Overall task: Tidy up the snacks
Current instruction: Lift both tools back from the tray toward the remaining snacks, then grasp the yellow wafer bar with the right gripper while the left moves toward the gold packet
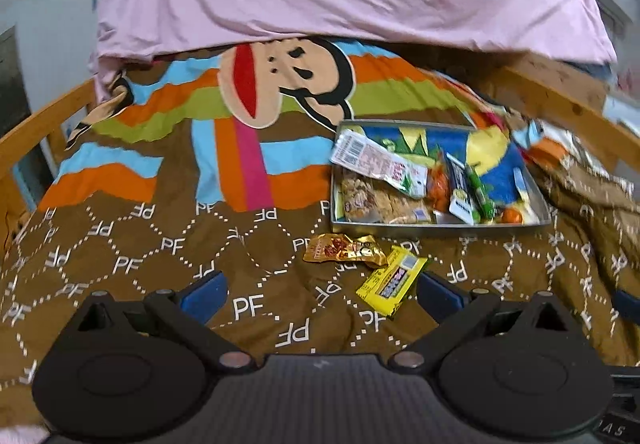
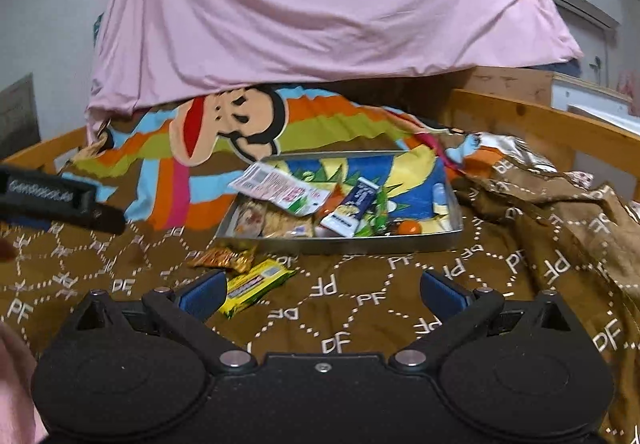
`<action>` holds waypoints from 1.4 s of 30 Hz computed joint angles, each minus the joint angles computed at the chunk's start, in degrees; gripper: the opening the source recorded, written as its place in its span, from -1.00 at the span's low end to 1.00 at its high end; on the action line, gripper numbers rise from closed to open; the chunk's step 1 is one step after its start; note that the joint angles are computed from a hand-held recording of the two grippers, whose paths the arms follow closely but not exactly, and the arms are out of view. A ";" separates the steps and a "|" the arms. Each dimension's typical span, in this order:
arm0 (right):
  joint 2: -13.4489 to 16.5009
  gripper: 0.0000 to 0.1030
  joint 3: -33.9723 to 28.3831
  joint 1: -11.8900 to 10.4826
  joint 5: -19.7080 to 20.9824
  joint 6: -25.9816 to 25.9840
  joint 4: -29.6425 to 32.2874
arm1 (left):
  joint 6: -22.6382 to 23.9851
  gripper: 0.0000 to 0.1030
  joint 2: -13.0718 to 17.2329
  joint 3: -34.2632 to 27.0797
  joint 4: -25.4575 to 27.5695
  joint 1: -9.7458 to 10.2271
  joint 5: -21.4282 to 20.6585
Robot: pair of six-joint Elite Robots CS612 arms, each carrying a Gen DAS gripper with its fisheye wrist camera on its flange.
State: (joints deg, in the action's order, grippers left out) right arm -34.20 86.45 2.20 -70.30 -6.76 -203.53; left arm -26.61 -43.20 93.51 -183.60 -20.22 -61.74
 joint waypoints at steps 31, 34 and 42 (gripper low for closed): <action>1.71 0.99 -5.64 1.91 -2.90 -4.90 15.38 | 0.17 0.99 3.78 -9.67 17.21 4.01 -7.18; 2.32 0.99 -6.96 2.15 -3.04 -5.35 17.19 | 0.58 0.99 4.63 -11.80 20.44 4.69 -8.21; 4.64 0.99 -12.02 3.36 -5.05 -7.90 23.52 | -4.79 0.99 7.93 -18.87 31.83 7.48 -13.08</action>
